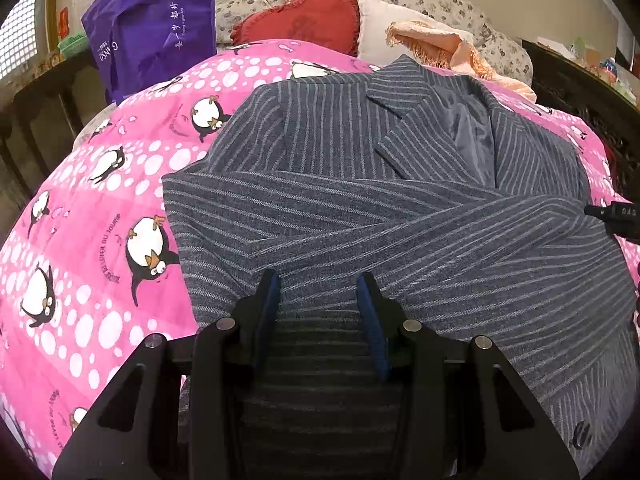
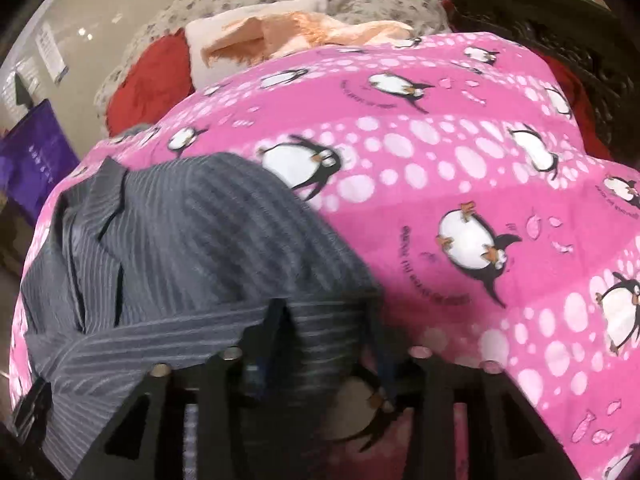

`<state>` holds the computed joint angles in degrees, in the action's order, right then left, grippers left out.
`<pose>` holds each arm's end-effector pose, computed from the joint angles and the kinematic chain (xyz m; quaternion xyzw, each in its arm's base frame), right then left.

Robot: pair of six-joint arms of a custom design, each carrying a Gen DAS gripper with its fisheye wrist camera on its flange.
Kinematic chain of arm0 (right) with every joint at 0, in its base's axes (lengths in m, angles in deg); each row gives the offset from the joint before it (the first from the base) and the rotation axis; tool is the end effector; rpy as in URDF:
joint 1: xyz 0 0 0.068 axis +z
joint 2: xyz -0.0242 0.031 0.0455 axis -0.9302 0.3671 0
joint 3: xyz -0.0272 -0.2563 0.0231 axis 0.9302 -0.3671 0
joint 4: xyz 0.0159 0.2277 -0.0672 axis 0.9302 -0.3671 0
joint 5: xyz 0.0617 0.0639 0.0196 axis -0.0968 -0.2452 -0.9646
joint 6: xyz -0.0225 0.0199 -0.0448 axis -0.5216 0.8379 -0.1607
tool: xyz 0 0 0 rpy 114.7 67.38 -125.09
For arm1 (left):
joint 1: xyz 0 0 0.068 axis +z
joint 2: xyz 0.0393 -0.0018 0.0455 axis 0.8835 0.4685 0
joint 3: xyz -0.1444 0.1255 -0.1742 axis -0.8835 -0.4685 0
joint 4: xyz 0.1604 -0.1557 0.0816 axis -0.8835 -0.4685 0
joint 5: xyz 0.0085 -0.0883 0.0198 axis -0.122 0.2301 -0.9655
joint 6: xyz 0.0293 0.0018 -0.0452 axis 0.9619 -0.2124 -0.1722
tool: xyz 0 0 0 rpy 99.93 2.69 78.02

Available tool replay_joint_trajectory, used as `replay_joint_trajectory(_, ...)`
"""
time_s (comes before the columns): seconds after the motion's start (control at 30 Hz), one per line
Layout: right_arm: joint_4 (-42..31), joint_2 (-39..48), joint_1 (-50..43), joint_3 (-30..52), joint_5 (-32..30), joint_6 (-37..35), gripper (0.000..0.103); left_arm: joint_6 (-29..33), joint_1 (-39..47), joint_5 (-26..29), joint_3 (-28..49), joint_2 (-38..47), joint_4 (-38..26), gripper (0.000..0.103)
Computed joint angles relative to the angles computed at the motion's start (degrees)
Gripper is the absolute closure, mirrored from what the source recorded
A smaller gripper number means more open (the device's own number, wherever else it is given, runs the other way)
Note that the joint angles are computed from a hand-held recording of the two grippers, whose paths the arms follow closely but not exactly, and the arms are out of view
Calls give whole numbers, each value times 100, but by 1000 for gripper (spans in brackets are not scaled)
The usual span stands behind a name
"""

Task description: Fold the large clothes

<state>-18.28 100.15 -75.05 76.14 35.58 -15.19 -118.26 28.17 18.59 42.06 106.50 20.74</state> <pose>0.3150 -0.0260 0.1128 -0.0417 0.9498 0.1080 0.2906 0.1123 -0.0540 0.0878 -0.1387 0.9225 0.0356 0.3584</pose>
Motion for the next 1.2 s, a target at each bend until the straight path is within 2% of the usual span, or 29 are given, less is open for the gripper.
replay_joint_trajectory(0.07, 56, -258, -25, -146, -1, -221, 61, -5, 0, -5, -1, 14, 10, 63)
replay_joint_trajectory(0.17, 435, -1310, -118, -818, 111, -302, 64, -30, -21, -24, 6, 25, -2, 63)
replay_joint_trajectory(0.27, 284, -2199, -320, -1299, -807, -334, 66, -26, -28, -48, 45, 93, -1, 63)
replay_joint_trajectory(0.33, 302, -2572, -1, -1617, -986, -517, 66, -9, -7, -31, 32, 79, 14, 63)
replay_joint_trajectory(0.4, 715, -2404, 602, -1827, -687, -593, 66, 6, -2, -37, 31, 87, 23, 63)
replay_joint_trajectory(0.47, 1054, -1831, 899, -1910, -278, -653, 66, 11, 9, -22, 20, 69, 32, 63)
replay_joint_trajectory(0.5, 1121, -1266, 1080, -1724, 255, -516, 70, 14, 6, -22, 22, 76, 38, 63)
replay_joint_trajectory(0.57, 1674, -948, 1033, -1813, 322, -558, 70, -5, -25, -35, 36, 110, 43, 63)
replay_joint_trajectory(0.63, 1423, -1129, 869, -1763, 93, -454, 73, -9, -9, -17, 11, 78, 55, 63)
replay_joint_trajectory(0.77, 872, -2513, 304, -2189, -601, -451, 74, -39, -32, -33, 11, 85, 49, 63)
replay_joint_trajectory(0.83, 236, -3234, 118, -2467, -1062, -794, 74, -19, -14, -27, 3, 64, 46, 63)
replay_joint_trajectory(0.9, 301, -3049, 254, -2725, -765, -1082, 74, -18, -16, -31, 8, 79, 50, 63)
replay_joint_trajectory(0.93, 480, -2525, 298, -2668, -657, -1299, 74, -36, -45, -47, 19, 101, 51, 63)
replay_joint_trajectory(0.97, 535, -2258, 444, -2705, -235, -1096, 75, -11, -19, -35, 4, 72, 49, 63)
replay_joint_trajectory(1.0, 759, -2279, 341, -2822, -420, -1066, 75, -5, -3, -27, 0, 43, 28, 63)
replay_joint_trajectory(1.07, 214, -2981, 568, -2805, -209, -691, 75, -11, -11, -29, 7, 52, 30, 63)
replay_joint_trajectory(1.17, -229, -4031, 581, -3017, -717, -640, 74, -37, -34, -50, 24, 82, 19, 63)
replay_joint_trajectory(1.2, -337, -4328, 641, -3142, -720, -612, 70, -39, -40, -57, 32, 95, 14, 63)
